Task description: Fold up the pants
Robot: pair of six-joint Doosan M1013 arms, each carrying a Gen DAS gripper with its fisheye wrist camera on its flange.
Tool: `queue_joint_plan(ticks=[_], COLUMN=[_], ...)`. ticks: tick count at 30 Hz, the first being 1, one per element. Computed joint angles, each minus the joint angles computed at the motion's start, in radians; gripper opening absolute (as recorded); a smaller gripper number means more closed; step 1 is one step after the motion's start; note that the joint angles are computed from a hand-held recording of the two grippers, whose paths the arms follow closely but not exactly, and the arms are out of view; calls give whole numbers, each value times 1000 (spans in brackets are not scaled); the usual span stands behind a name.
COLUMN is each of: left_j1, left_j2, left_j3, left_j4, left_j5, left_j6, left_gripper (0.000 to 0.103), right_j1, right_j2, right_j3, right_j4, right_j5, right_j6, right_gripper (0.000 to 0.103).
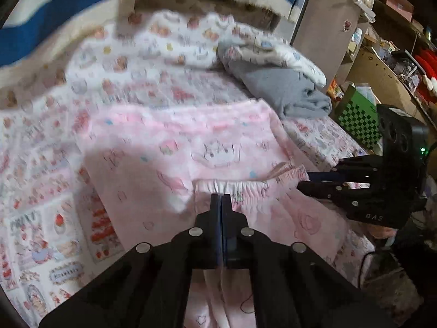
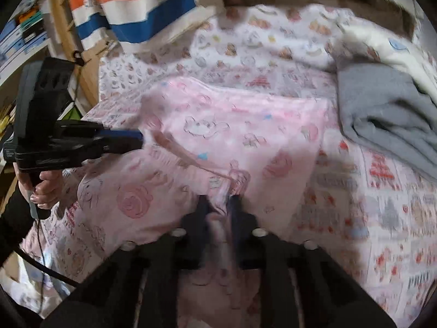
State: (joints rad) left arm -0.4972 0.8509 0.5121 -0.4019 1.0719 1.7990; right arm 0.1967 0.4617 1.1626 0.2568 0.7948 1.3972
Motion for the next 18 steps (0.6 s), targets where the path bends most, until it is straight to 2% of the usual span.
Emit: queue_joint_plan(ticks=[3, 5, 7, 10, 13, 14, 16, 18], left_j1=[-3, 2, 1, -2, -5, -6, -5, -1], left_j2=[-43, -66, -77, -40, 22, 30, 23, 6], left_j3=[64, 96, 105, 41, -53, -57, -31, 2], left_j4=[3, -41, -26, 33, 106, 120, 128, 121], left_j5=[-90, -140, -172, -118, -6, 8, 2, -20], left_j6=[44, 86, 89, 29, -54, -65, -67, -63], left_gripper=[0, 0, 0, 0, 0, 0, 0, 0], right_j1=[10, 8, 9, 13, 9, 7, 7, 0], right_j2=[-24, -46, -55, -39, -4, 5, 18, 12], right_j3=[25, 50, 56, 33, -8, -17, -28, -19], right_j4=[-46, -13, -2, -57, -60, -60, -84, -79], right_j5=[-76, -139, -167, -147, -71, -50, -24, -29], right_j6=[25, -8, -34, 20, 55, 62, 96, 117], right_gripper=[9, 9, 9, 9, 9, 9, 11, 24])
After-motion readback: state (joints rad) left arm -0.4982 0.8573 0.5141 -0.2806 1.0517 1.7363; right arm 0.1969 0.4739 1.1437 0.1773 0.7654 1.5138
